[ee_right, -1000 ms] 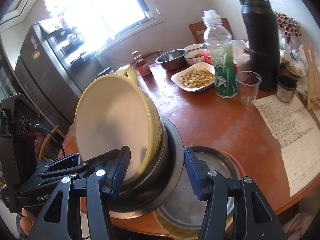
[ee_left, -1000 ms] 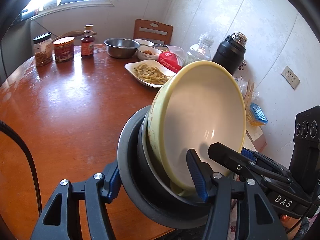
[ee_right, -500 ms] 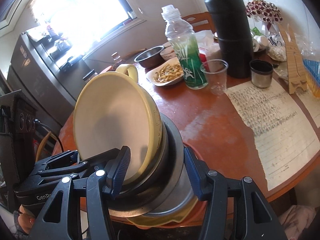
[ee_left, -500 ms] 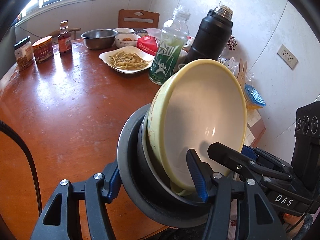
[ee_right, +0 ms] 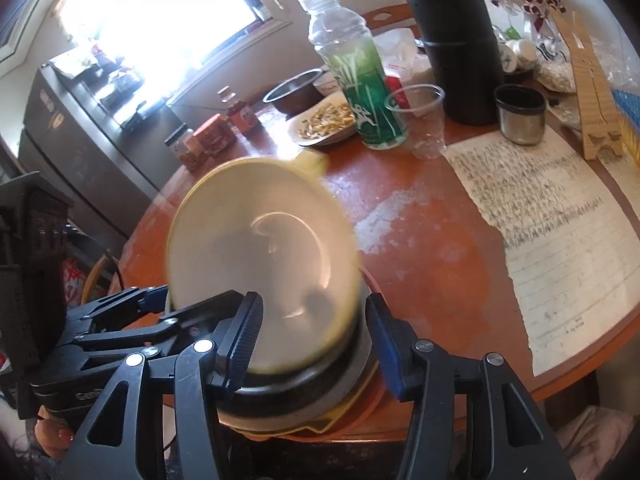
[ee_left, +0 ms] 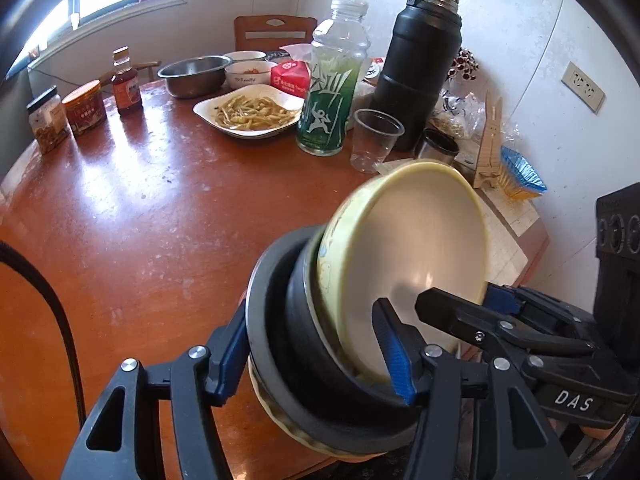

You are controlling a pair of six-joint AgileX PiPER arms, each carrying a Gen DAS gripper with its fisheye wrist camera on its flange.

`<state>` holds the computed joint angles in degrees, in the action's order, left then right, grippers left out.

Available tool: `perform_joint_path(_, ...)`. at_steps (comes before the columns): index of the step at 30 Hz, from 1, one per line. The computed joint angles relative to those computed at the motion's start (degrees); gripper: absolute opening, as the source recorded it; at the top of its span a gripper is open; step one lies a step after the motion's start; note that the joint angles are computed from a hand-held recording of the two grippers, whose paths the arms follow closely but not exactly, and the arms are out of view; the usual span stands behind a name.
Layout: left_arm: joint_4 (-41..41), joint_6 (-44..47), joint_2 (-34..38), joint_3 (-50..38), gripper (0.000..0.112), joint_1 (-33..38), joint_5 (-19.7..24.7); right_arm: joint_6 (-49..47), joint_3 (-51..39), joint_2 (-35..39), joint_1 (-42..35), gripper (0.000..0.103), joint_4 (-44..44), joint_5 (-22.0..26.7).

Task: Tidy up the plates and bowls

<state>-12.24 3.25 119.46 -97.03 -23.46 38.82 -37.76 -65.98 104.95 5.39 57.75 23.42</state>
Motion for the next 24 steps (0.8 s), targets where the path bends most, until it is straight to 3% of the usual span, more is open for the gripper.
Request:
perform_joint_path(10, 2.84, -1.97, 0.83, -0.45, 0.059, -0.20, -0.14, 0.03, -1.07, 0.84, 0.22, 0.056, -1.71, -0.83)
perform_joint_path(14, -0.89, 0.49, 1.79, -0.71, 0.060, 0.86, 0.99, 0.48, -1.61, 1.40, 0.33, 0.057, -2.24, -0.58)
perform_joint_path(24, -1.40, 1.40, 1.40, -0.18, 0.060, 0.98, 0.54, 2.59, -2.00, 1.97, 0.90, 0.057, -4.07, -1.05)
